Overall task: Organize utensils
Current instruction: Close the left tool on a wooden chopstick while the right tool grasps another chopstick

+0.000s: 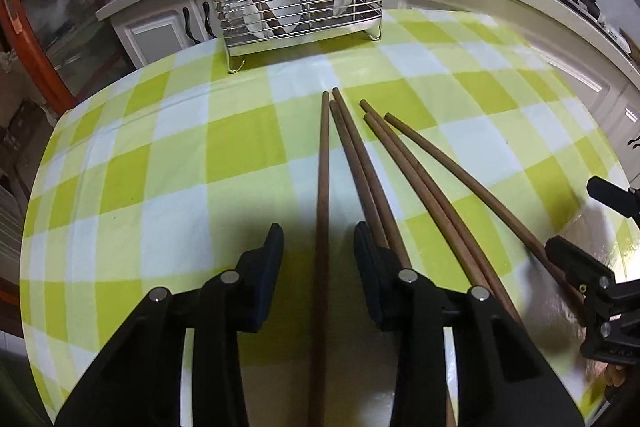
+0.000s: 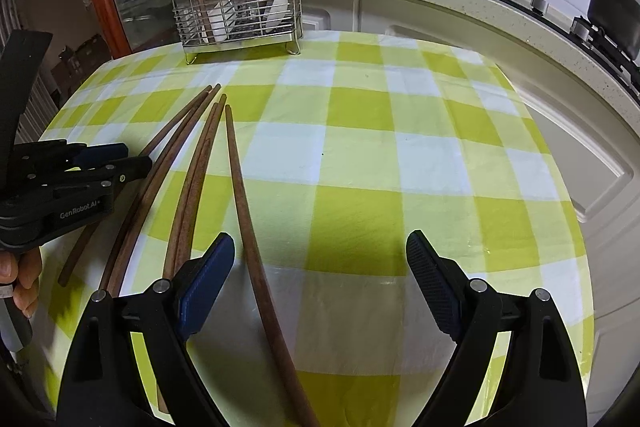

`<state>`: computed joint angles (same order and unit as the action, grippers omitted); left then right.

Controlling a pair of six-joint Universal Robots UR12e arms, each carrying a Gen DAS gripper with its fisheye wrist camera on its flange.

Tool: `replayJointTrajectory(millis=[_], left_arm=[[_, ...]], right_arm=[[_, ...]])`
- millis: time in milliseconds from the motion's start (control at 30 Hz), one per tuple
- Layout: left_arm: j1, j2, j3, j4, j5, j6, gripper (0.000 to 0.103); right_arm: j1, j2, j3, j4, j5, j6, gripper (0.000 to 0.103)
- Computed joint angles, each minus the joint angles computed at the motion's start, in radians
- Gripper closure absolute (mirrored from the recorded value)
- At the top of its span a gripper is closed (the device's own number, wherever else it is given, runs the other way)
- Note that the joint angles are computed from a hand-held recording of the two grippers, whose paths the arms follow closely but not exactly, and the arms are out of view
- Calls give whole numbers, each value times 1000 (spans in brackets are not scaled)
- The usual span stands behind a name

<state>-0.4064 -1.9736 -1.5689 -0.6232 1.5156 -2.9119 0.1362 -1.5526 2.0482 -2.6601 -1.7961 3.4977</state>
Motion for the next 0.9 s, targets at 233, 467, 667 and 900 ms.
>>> replayJointTrajectory(millis=[233, 467, 667, 900], left_arm=[[2, -5, 10, -16, -34, 17, 82], [-3, -5, 10, -15, -23, 27, 96], [-1, 0, 4, -12, -26, 13, 96], [14, 15, -16, 1, -39, -12, 96]], right_arm=[[3, 8, -13, 24, -7, -18, 21], [5, 12, -20, 44, -16, -20, 21], [1, 24, -35, 65, 8, -44, 21], [-6, 35, -41, 71, 44, -56, 23]])
